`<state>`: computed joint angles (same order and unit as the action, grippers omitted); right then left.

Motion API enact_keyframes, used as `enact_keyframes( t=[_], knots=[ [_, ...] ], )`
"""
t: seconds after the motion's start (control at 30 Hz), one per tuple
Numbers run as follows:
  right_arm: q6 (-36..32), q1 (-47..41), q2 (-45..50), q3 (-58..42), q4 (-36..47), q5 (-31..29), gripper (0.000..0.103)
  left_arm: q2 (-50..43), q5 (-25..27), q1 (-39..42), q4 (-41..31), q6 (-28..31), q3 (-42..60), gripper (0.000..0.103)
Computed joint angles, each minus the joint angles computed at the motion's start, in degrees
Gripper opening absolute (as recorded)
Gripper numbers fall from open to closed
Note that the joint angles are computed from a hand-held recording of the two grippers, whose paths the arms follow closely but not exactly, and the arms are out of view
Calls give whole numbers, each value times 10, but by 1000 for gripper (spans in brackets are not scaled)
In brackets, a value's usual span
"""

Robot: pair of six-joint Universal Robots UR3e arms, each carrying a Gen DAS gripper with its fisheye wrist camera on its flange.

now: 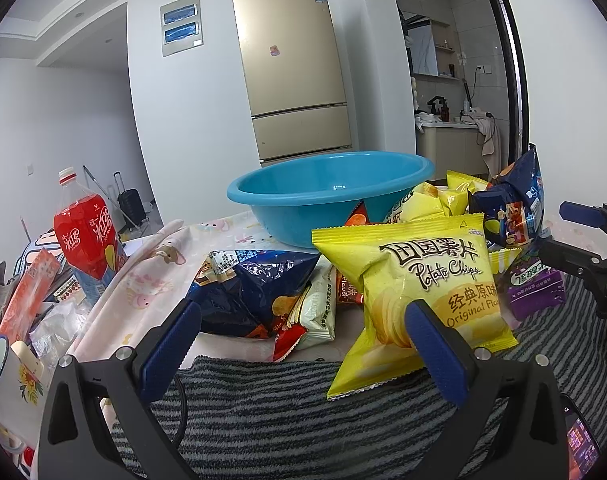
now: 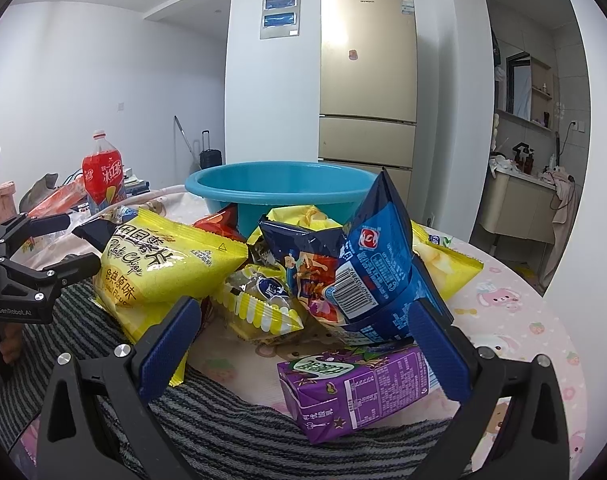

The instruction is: Organize snacks

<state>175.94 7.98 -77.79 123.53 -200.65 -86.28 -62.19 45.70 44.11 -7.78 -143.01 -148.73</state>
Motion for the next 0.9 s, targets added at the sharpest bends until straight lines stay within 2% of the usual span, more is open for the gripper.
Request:
enact_keyframes(
  t=[0.9],
  knots=[
    [4,2,-2,-3,6,-1,103,-2,0,-2,6,0,2,103]
  ],
)
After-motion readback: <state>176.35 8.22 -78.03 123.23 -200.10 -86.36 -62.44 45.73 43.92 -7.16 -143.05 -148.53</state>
